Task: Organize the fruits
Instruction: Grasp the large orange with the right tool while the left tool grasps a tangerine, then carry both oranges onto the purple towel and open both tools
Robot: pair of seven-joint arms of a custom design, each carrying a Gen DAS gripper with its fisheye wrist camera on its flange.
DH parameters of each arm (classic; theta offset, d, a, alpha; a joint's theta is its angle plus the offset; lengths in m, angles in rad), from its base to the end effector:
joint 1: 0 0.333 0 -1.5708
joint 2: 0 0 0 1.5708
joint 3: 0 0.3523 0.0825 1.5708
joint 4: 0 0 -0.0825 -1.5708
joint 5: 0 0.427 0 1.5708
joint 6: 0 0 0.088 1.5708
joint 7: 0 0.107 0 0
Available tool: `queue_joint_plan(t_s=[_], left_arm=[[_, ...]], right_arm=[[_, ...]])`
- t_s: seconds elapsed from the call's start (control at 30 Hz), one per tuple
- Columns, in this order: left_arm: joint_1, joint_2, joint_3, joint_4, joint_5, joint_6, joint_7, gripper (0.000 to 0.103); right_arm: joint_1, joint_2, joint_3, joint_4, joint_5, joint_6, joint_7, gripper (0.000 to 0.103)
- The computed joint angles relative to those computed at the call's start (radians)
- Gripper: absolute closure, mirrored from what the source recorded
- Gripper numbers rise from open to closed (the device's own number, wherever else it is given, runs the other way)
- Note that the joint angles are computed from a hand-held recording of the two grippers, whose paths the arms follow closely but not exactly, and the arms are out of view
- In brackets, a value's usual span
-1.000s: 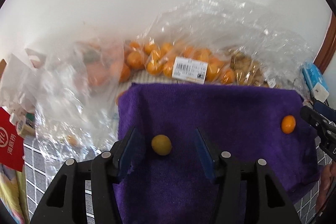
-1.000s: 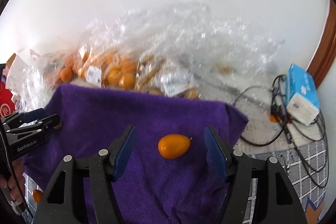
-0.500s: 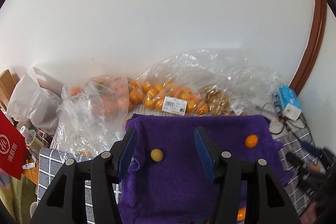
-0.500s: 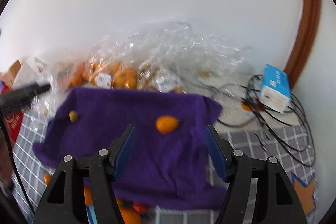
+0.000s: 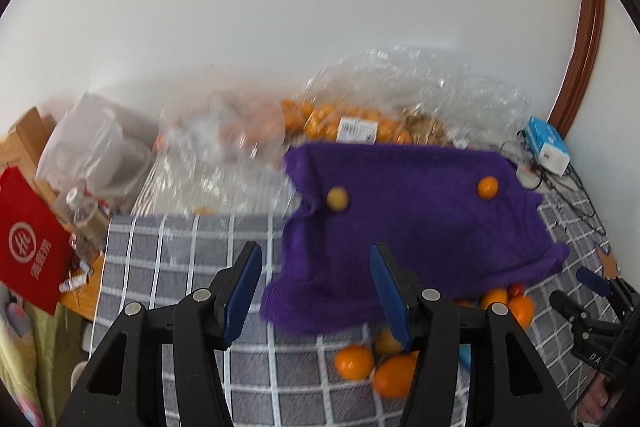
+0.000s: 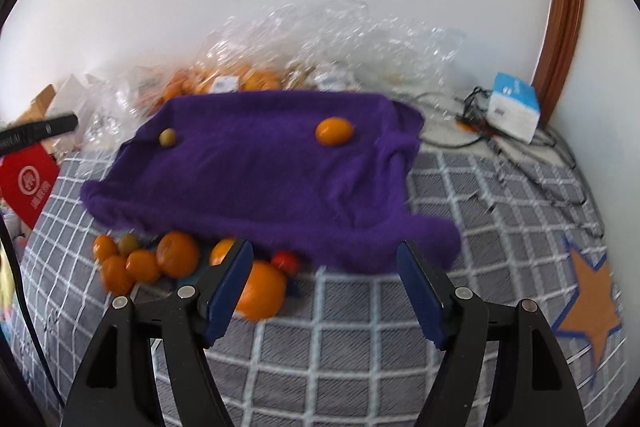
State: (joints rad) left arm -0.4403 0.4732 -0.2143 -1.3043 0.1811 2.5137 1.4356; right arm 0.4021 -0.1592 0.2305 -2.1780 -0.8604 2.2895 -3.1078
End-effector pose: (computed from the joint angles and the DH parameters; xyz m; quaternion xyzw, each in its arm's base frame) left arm 0.6623 -0.4556 0.5882 -0.4492 0.8151 -0.3234 0.1712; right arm 0.4619 0.3233 0.5090 -0.4849 0.7867 -0.3060 0.2287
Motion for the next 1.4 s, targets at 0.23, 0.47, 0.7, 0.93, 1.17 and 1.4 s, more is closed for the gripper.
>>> queue_joint_plan(t_s=[0.23,0.47,0.7,0.93,1.17,1.4], left_arm=[[0.06,-0.112,-0.004,-0.249,-0.049,0.048,-0.064,0.049],[0.087,-0.186,-0.024,-0.384,-0.084,0.093,-0.057,0.049],[0.066,-0.178,-0.029,-0.386,-0.061,0.125,-0.065,0.049],[0.055,-0.086,-0.055,-0.275,-0.152,0.096,-0.041,0.049],[0.056,-0.021,-0.07,-0.201,-0.184,0.048,-0.049,0.073],[0.044,-0.155,-0.011,-0.352,-0.085,0.07,-0.089,0.073]], right_arm=[[0.03,0.044,0.014,-0.002,-0.064,0.057,0.032,0.032],[0.047,0.109,-0.026,0.029,-0.048,0.044,-0.001,0.044],[0.04,0.135,-0.056,0.029,-0.025,0.117,-0.04,0.064],[0.039,0.061,-0.039,-0.043,-0.036,0.115,-0.009,0.064],[0.036,-0.024,0.003,-0.122,-0.006,0.077,-0.011,0.064],[0.026,-0.015,0.023,-0.131,0.002,0.104,-0.018,0.064]])
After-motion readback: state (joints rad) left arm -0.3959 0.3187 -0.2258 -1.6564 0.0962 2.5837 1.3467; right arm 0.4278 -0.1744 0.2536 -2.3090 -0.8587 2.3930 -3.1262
